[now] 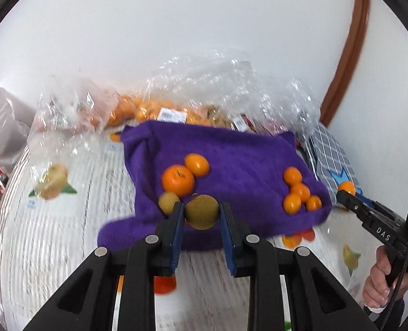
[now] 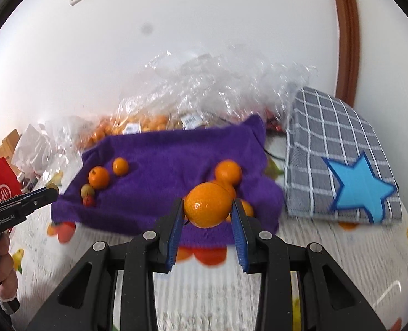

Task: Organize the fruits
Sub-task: 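Carry both held fruits over the purple towel, then open both tools to drop the fruits onto the towel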

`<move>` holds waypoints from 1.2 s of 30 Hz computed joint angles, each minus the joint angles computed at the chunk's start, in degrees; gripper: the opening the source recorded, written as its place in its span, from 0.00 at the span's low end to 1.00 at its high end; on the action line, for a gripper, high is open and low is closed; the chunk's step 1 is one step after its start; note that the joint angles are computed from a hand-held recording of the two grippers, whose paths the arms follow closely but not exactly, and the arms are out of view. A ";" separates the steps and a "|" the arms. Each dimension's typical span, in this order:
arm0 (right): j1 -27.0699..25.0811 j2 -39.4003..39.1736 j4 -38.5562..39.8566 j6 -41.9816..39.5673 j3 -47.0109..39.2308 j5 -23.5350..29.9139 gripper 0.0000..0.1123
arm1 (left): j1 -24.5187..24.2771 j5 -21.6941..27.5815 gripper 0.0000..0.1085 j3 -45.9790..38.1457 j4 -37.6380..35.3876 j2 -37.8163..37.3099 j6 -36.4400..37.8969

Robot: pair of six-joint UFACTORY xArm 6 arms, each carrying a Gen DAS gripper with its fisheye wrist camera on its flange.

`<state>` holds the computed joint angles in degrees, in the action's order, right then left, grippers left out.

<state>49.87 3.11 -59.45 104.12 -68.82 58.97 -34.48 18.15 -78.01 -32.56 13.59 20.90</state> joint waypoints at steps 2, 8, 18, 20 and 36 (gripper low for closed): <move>-1.59 0.61 -0.41 -1.12 -0.67 -1.96 0.30 | 0.20 0.63 0.23 -2.93 1.14 2.09 -1.36; -7.27 4.39 -0.19 -6.56 -3.10 -10.18 0.30 | 0.11 5.79 0.23 -13.00 3.03 9.95 -3.67; -12.51 10.13 4.35 -14.41 -5.66 -19.19 0.30 | -0.24 14.02 0.23 -22.27 3.51 17.78 -5.74; -13.11 11.19 5.47 -15.39 -6.27 -19.86 0.30 | -0.20 14.85 0.23 -23.21 4.20 18.72 -6.62; -12.88 11.73 5.02 -17.69 -6.24 -19.51 0.30 | -0.02 15.69 0.23 -23.95 6.71 19.49 -8.70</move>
